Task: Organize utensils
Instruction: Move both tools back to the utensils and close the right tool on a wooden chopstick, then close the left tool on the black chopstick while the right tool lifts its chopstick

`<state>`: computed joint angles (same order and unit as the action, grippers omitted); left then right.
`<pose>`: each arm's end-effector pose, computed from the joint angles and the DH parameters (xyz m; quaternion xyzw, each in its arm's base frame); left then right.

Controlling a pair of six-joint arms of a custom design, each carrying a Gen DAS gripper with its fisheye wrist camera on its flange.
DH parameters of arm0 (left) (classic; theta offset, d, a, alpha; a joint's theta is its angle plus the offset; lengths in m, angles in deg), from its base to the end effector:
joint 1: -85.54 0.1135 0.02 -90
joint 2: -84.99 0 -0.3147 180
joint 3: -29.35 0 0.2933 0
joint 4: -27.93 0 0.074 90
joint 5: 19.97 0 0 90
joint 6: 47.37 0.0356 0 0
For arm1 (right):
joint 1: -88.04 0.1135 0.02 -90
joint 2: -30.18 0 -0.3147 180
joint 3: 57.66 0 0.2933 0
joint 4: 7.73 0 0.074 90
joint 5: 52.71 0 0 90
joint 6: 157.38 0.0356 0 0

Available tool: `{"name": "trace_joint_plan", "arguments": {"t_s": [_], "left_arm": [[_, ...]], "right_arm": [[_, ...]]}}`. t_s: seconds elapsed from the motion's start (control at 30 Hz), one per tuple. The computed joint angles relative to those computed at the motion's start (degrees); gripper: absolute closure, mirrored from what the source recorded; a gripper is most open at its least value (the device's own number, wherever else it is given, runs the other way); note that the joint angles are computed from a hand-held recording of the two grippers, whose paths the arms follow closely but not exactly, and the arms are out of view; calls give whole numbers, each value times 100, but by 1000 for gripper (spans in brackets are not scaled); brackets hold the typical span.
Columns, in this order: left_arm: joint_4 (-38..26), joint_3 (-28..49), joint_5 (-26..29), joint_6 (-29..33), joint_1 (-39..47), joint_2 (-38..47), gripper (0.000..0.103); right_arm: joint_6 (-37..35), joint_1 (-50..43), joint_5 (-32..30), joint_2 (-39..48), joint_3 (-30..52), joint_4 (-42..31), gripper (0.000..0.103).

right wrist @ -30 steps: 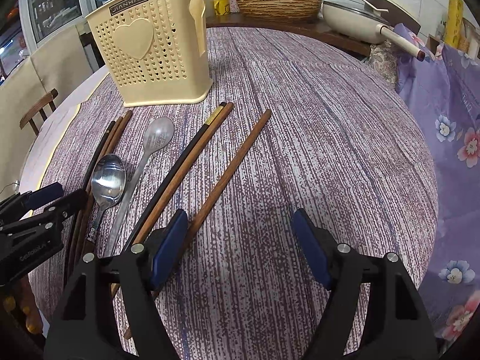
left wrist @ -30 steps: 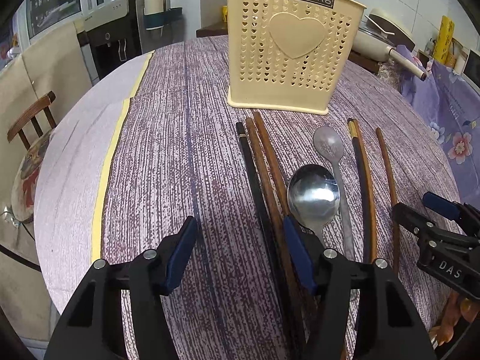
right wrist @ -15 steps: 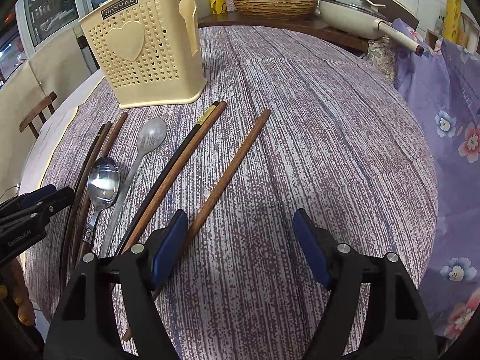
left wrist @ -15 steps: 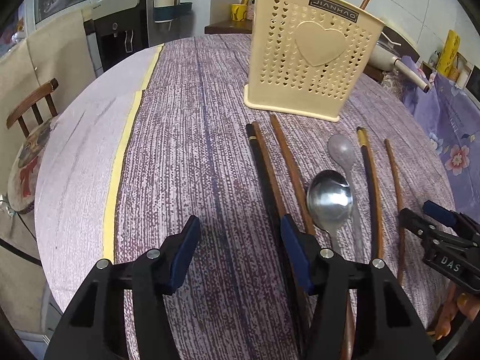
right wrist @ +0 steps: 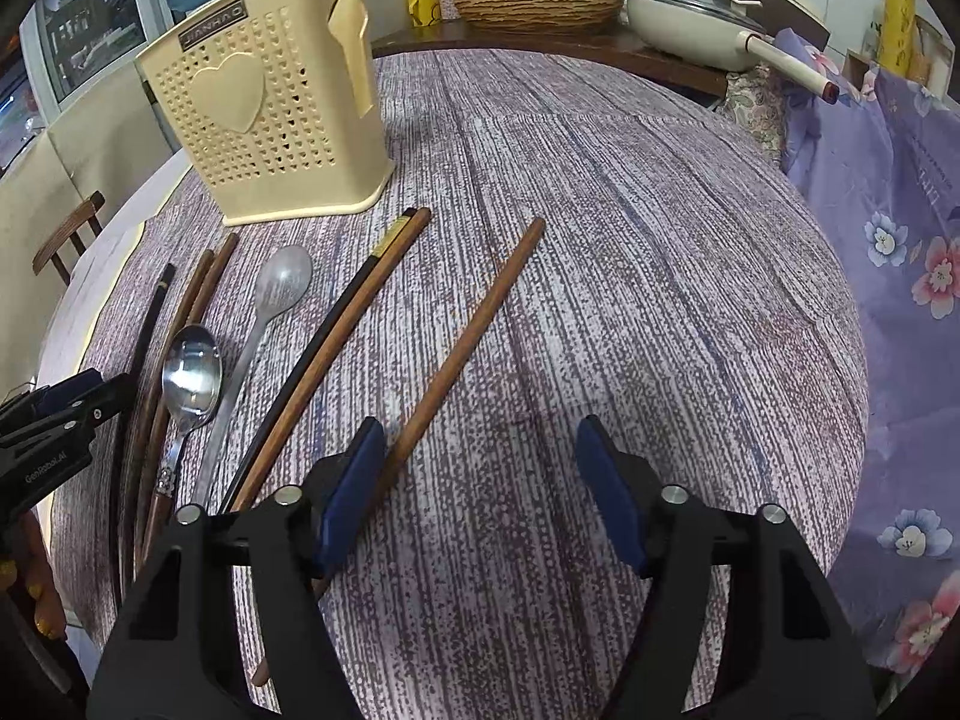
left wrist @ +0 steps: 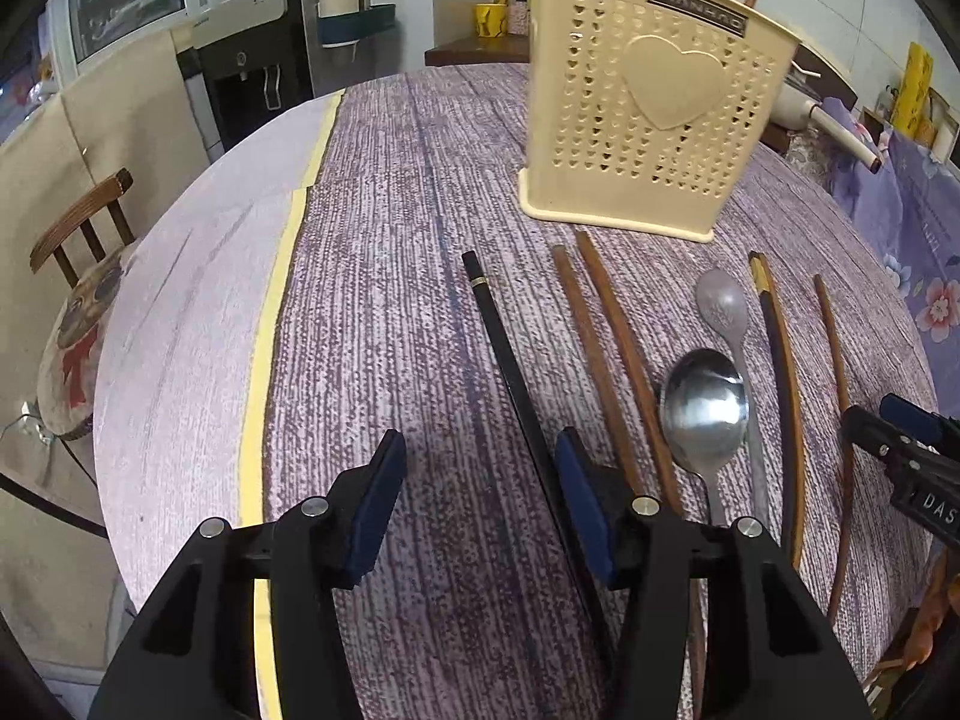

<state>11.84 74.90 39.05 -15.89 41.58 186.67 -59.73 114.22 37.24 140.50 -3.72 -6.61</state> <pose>0.2136 -0.1805 0.0786 -0.1616 0.9392 0.0491 0.2990 0.3178 0.1563 0.0743 -0.1538 0.9419 0.0873 0.2855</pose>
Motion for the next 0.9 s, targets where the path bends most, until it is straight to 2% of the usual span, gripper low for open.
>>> {"name": "trace_joint_plan", "arguments": {"t_s": [0.27, 0.43, 0.57, 0.8, 0.9], "left_arm": [[58, 186, 401, 408, 548, 28, 53], [-275, 507, 348, 332, 709, 228, 53], [-359, 640, 287, 250, 795, 324, 54], [-571, 910, 161, 252, 779, 520, 77], [-649, 1011, 151, 258, 731, 583, 86]], "right_arm": [[165, -212, -200, 438, 949, -681, 58], [308, -51, 215, 719, 1355, -760, 66], [403, 40, 378, 850, 1547, -787, 68], [473, 72, 464, 960, 1751, -880, 82], [455, 87, 471, 981, 1798, -922, 84]]}}
